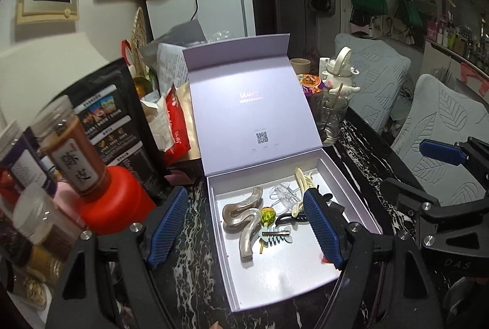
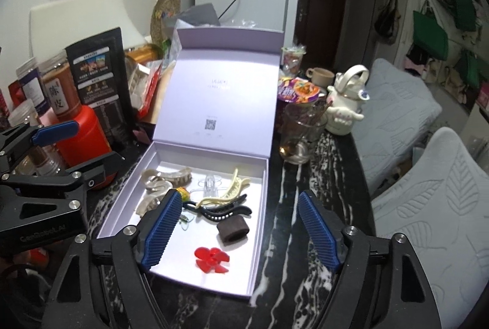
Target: Organize rigid objects
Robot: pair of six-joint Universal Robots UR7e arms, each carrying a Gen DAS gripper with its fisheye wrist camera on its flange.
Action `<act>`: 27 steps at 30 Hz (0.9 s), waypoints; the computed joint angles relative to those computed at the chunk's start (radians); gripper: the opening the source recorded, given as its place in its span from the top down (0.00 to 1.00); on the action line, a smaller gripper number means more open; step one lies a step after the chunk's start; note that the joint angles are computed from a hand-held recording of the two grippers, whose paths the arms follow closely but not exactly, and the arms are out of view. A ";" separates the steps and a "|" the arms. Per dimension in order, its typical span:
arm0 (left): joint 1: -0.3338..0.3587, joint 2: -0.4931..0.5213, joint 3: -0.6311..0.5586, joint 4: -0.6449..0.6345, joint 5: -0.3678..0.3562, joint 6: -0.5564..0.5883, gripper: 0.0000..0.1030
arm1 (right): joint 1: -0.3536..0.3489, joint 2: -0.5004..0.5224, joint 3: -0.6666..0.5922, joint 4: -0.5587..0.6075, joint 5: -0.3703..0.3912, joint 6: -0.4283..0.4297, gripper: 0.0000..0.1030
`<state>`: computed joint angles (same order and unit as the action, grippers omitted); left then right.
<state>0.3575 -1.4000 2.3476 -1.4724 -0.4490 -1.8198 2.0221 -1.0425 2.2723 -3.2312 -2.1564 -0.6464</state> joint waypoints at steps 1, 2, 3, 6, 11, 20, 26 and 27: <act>-0.011 0.001 -0.002 0.020 -0.003 -0.018 0.24 | 0.005 -0.007 0.007 -0.010 -0.001 -0.001 0.21; -0.028 0.002 -0.005 0.047 -0.008 -0.043 0.24 | 0.012 -0.017 0.018 -0.022 0.000 -0.004 0.21; -0.047 0.002 -0.006 0.071 -0.015 -0.066 0.24 | 0.018 -0.026 0.027 -0.029 0.002 -0.005 0.19; -0.088 -0.003 -0.006 0.115 -0.036 -0.112 0.24 | 0.033 -0.051 0.050 -0.043 0.008 -0.006 0.16; -0.159 0.001 -0.008 0.200 -0.087 -0.204 0.24 | 0.053 -0.093 0.087 -0.058 0.017 0.004 0.12; -0.293 0.033 -0.002 0.320 -0.184 -0.352 0.00 | 0.083 -0.147 0.170 -0.126 -0.004 0.013 0.08; -0.366 0.036 0.041 0.274 -0.245 -0.379 0.00 | 0.092 -0.174 0.244 -0.176 -0.013 0.015 0.07; -0.375 0.039 0.047 0.263 -0.251 -0.384 0.00 | 0.093 -0.177 0.255 -0.184 -0.017 0.015 0.07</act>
